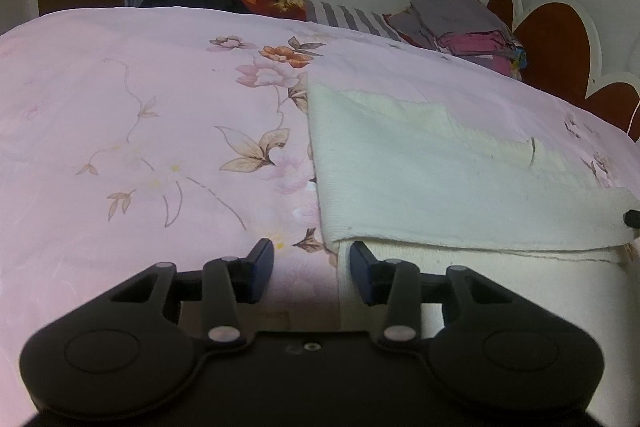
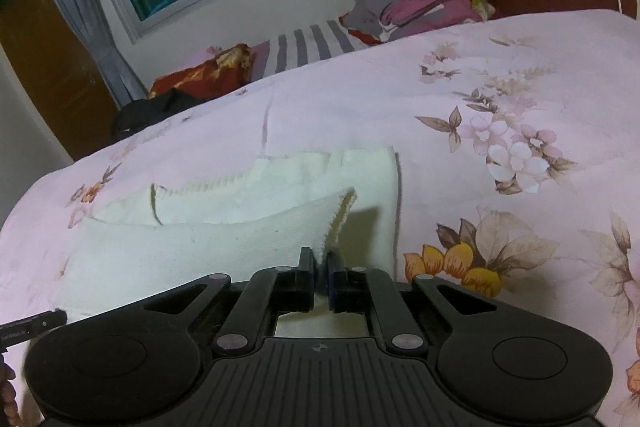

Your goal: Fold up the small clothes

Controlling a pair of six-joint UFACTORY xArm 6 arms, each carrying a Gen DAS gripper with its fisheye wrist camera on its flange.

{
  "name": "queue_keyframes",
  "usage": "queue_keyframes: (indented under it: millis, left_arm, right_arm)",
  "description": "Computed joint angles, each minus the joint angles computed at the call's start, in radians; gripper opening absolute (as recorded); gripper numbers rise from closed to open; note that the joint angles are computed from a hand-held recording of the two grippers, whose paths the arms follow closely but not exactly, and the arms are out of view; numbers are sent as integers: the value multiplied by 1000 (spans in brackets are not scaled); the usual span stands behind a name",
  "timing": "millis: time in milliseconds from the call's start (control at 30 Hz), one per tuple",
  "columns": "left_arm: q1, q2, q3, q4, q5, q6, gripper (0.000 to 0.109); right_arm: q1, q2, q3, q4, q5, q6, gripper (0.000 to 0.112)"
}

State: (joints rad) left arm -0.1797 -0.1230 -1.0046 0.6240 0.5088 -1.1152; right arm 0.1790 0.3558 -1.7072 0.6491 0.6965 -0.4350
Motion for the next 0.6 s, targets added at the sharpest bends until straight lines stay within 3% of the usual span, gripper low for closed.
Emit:
queue_keyframes:
  millis: [433,533,567,600]
  left_arm:
    - [7,0,3,-32,-11,43,41]
    - [11,-5,-1,-91,-7,103,41]
    - [15,-21,8,-109,-13,104,42]
    - [22,-52,36,-85,-49,67,44]
  right_arm:
    - [5,12,33,-92,7,75,5]
    - [7,4,49,-90,-24,90,6]
    - [4,-1,52,-95,-31,108,12]
    - [3,-9,55,-118,-45,140,30]
